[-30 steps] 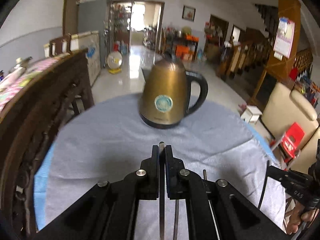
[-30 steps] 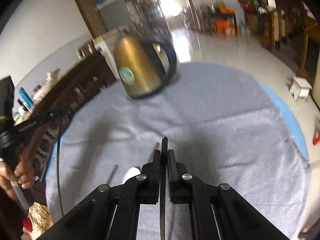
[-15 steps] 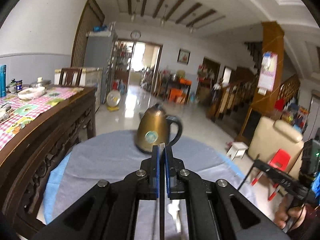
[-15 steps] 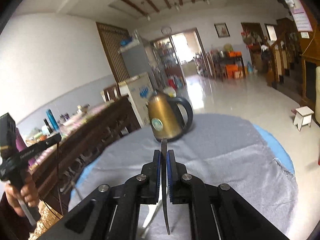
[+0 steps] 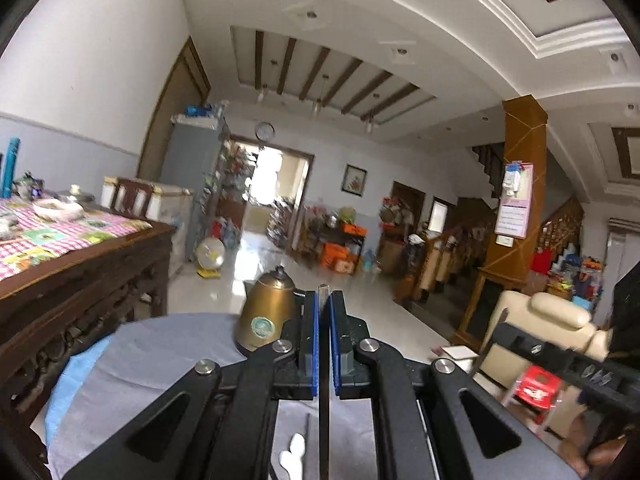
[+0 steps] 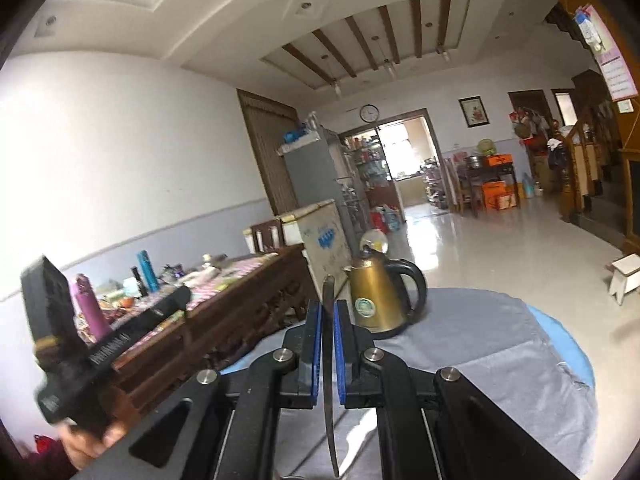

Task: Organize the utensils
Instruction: 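Raise both chopsticks and drop them into the grey perforated cup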

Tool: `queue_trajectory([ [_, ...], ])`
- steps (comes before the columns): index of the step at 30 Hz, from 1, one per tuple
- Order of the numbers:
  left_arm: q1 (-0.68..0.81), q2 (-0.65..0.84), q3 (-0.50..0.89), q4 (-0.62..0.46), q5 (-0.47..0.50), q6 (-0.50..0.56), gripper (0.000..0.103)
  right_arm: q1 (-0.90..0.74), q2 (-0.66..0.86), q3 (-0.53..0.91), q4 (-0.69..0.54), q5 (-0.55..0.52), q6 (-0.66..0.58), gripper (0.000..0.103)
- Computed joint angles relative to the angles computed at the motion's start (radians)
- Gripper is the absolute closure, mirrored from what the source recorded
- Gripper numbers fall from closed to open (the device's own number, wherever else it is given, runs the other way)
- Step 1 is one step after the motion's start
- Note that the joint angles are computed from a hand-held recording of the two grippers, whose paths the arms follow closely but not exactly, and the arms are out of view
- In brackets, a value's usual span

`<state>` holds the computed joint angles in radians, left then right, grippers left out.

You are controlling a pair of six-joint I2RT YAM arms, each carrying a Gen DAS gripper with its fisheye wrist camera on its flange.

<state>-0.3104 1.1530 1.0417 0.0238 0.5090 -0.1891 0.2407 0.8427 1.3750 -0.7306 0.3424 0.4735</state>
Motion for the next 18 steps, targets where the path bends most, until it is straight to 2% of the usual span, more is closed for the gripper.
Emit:
queue_trajectory([
  [3,-0.025,-0.018,-0.083,0.094,-0.06,-0.014,0.098,-0.001,-0.016,-0.026,0.02,-0.04,0.026,0.096],
  [8,-0.047,-0.059,-0.195,0.173,-0.123,-0.004,0.098,0.026,-0.032,-0.079,0.027,-0.059,0.039,0.096],
  [18,0.002,-0.09,-0.319,0.184,-0.075,0.009,0.098,0.159,-0.073,-0.214,0.011,-0.006,0.075,0.096],
])
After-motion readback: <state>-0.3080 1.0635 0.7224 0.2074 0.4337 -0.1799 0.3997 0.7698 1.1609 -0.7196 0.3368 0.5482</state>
